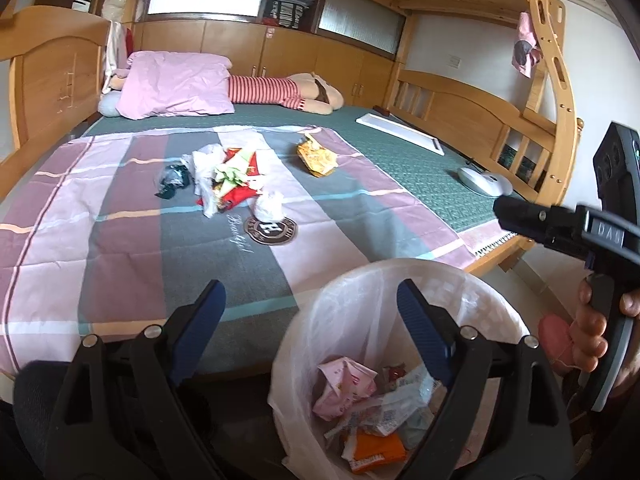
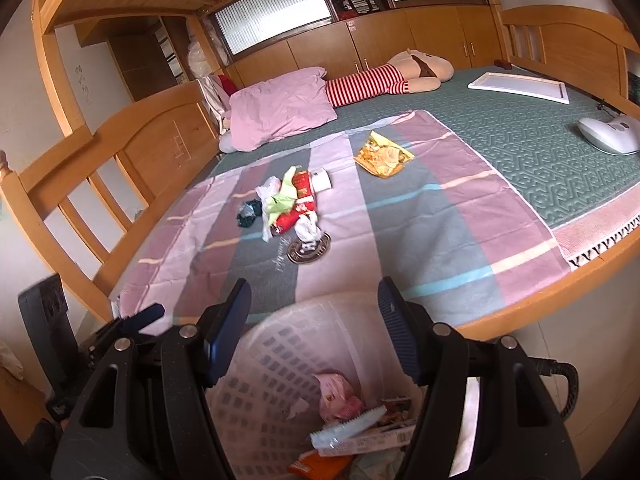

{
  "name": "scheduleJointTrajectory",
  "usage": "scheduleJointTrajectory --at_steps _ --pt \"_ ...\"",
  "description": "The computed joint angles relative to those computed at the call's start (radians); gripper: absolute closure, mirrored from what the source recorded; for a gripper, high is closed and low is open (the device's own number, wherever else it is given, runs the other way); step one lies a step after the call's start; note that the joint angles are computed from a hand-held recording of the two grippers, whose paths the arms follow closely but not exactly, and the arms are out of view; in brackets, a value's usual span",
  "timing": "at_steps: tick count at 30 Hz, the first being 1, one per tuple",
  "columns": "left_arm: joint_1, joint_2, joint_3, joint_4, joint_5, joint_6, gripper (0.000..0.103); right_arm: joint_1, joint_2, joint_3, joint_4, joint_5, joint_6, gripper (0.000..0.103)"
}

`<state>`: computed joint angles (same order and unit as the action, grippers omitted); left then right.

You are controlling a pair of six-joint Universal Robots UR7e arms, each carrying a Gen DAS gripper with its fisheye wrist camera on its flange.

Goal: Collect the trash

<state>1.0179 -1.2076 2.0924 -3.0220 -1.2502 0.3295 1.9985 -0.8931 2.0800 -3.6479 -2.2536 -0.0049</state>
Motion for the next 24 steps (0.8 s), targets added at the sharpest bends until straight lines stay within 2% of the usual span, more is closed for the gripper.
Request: scheduleJointTrajectory --at_steps 6,9,11,14,17,19,21,22,24 --pt "0.004 0.056 -0.075 -0.029 0.094 0.013 0.015 0.002 0.032 -0.129 0.108 0.013 -0.045 0.038" --pt "0.022 0.118 -0.168 -0.038 0.162 0.005 0.014 -0.004 0.05 -0.202 0.178 0.031 -0.071 0.038" --pt "0.044 0.161 -0.251 -0.007 0.2 -0.037 0.014 -0.017 0.065 -0.265 0.26 0.046 -0.084 0.038" --pt "0.09 0.234 -0.404 0.081 0.253 -0.159 0.014 -0.04 0.116 -0.381 0.396 0.021 -0.102 0.038" --pt "0.135 0.288 -0.514 0.136 0.271 -0.244 0.014 -0.079 0.172 -0.511 0.586 0.024 -0.054 0.038" --pt "0.154 0.313 -0.541 0.123 0.291 -0.245 0.014 -0.111 0.223 -0.612 0.734 0.03 -0.008 0.038" --pt "0.172 0.331 -0.549 0.122 0.313 -0.228 0.014 -0.138 0.271 -0.693 0.833 0.028 0.016 0.038" --pt "0.176 0.337 -0.558 0.178 0.346 -0.264 0.014 -0.152 0.304 -0.746 0.886 0.015 0.036 0.038" --pt "0.188 0.335 -0.566 0.245 0.34 -0.328 0.014 -0.178 0.368 -0.846 0.968 -0.005 0.074 0.038"
